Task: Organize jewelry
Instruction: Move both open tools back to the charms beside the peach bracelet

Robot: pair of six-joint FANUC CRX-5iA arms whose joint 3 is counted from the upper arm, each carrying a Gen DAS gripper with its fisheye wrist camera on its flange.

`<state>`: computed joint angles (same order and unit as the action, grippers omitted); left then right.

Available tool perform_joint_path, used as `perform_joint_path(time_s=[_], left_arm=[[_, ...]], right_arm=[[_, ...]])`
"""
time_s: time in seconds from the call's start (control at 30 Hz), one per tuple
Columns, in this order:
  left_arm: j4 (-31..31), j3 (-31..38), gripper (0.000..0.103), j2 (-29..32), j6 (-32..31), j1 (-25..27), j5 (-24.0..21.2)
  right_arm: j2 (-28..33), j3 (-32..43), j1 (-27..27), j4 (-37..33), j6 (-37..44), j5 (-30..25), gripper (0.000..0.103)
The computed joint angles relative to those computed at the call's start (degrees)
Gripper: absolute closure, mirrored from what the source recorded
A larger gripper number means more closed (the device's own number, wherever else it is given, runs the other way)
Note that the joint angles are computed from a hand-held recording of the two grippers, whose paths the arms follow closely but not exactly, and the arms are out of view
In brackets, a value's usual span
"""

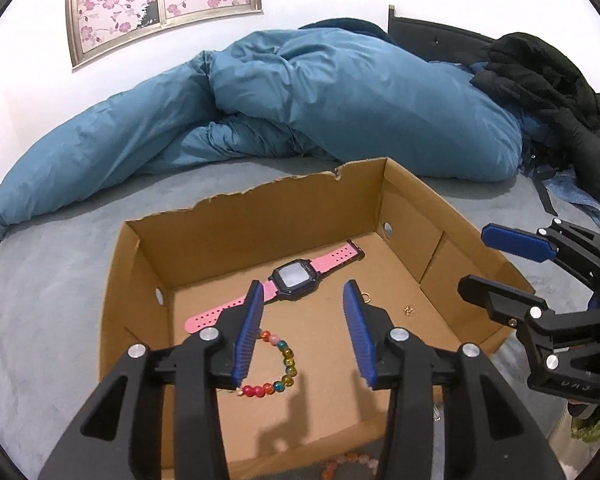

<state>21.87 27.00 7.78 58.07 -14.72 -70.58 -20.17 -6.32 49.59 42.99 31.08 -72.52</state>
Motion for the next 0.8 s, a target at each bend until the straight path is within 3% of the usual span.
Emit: perform_joint_path(time_s=[0.47,0.8], left_arm=[[6.4,-9.1,0.06,-8.5,-5.3,6.5,1.3],[9.2,-16.0,0.06,-14.3,-8.8,11.1,0.3]], right_arm=[[-2.5,-1.3,5.3,3.2,-3.4,-0.4,0.05],[-5.5,-3.0,10.9,3.9,-4.4,-3.9,0.05]])
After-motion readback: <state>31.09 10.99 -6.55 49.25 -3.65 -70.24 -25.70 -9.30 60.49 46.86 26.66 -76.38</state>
